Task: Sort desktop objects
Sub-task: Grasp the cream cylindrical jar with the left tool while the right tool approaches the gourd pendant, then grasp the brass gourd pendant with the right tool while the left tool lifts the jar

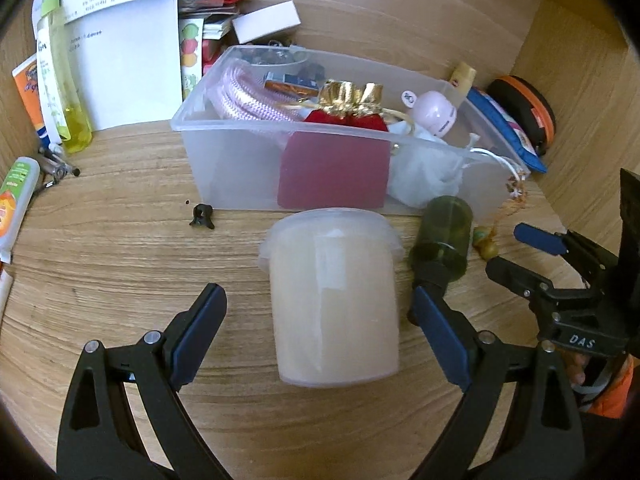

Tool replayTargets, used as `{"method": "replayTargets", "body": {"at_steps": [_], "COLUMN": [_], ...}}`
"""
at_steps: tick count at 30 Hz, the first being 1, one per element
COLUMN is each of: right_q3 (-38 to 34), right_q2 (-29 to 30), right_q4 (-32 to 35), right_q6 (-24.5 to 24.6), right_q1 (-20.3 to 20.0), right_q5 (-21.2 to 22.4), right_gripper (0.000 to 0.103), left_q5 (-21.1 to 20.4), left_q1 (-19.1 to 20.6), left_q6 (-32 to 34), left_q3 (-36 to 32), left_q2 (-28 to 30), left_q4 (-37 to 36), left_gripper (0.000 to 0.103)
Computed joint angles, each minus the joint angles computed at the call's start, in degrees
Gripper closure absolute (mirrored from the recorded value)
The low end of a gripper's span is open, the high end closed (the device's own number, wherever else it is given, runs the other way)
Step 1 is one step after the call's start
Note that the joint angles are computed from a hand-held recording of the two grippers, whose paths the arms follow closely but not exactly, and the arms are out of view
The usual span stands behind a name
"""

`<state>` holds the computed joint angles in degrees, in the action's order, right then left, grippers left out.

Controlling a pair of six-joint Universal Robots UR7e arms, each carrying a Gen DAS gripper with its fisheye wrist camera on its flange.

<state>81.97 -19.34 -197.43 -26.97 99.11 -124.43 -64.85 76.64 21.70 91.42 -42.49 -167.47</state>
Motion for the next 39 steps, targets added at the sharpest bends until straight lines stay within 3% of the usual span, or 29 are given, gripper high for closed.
{"method": "replayTargets", "body": {"at_steps": [8, 12, 16, 20, 25, 31, 39], "right_q3": [-3.4, -4.2, -5.5, -6.0, -5.9, -2.8, 0.3], "right_q2": [1.3, 1.6, 2.3, 2.4, 2.2, 0.5, -1.0], "right_q4": [6.3, 6.7, 6.7, 7.1, 7.6, 4.8, 0.5], "right_q6": [1.7, 1.6, 0.6, 0.1, 0.6, 0.5, -0.5], "right_q1": [-0.2, 0.0, 0.0, -0.1, -0.3, -0.4, 0.8], "right_q5": [-1.8, -2.1, -2.6, -1.9, -0.8, 2.4, 3.1], "right_gripper": [0.062, 0.065, 0.069, 0.079, 0.085, 0.085, 0.085], "left_q5": [-1.1, -1.3, -0.8, 0.0, 0.4, -0.9, -1.1], "left_q1": [0.4, 0.5, 0.5, 0.1, 0.1, 0.3, -0.4], "left_q6": [0.7, 0.6, 0.7, 1.5, 2.1, 1.1, 0.7], "left_q3": [-1.2, -2.0, -2.2, -1.5, -0.8, 0.7, 4.8], "left_q2": [1.0, 1.6, 1.8, 1.9, 1.7, 0.7, -2.0], "left_q4": [-0.2, 0.8, 1.3, -0.2, -1.6, -3.1, -8.1], "left_gripper": [0.008, 0.009, 0.024, 0.033, 0.038, 0.038, 0.039]}}
